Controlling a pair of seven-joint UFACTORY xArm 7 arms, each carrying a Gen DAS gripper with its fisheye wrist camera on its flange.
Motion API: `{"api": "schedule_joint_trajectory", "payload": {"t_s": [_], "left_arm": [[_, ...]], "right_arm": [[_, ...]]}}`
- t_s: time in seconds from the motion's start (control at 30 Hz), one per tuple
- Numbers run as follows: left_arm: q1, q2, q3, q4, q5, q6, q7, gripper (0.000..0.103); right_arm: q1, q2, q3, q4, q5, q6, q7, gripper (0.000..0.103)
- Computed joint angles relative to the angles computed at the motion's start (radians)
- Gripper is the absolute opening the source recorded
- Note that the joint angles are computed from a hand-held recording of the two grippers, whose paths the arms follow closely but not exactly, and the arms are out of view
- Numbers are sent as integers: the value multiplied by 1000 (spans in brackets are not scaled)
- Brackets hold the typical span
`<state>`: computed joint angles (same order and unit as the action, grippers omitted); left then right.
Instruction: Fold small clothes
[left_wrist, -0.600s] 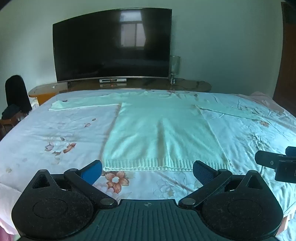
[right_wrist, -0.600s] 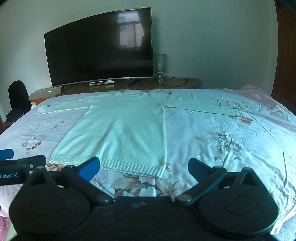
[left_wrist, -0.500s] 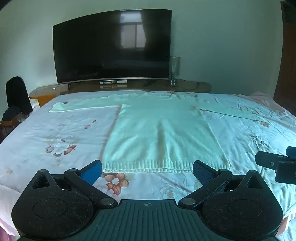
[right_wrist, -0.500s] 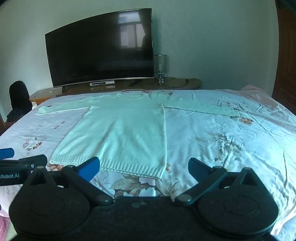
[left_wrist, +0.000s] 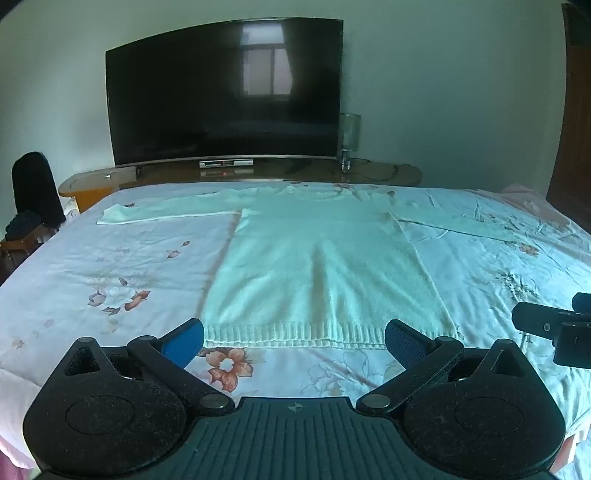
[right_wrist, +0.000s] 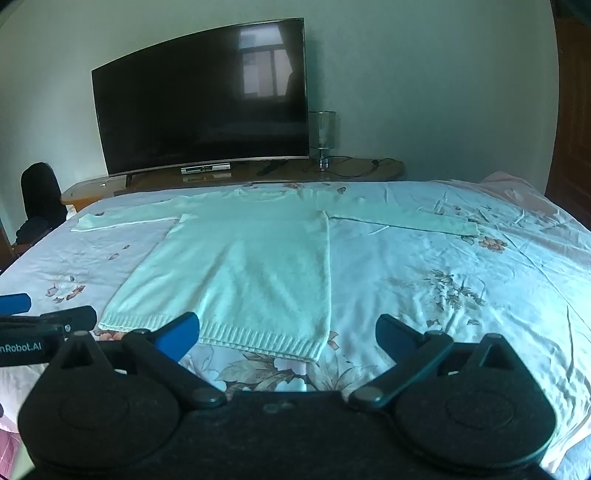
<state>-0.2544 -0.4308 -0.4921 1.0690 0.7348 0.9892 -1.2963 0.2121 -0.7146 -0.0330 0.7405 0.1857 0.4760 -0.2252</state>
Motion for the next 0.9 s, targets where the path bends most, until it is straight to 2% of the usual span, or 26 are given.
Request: {"api": "schedule_joint_trajectory", "payload": {"t_s": [0.9], "left_arm": [[10,-6,-1,4,-5,10,11,103]], "right_arm": [[8,9,-6,8,8,-2,-8,102]]}}
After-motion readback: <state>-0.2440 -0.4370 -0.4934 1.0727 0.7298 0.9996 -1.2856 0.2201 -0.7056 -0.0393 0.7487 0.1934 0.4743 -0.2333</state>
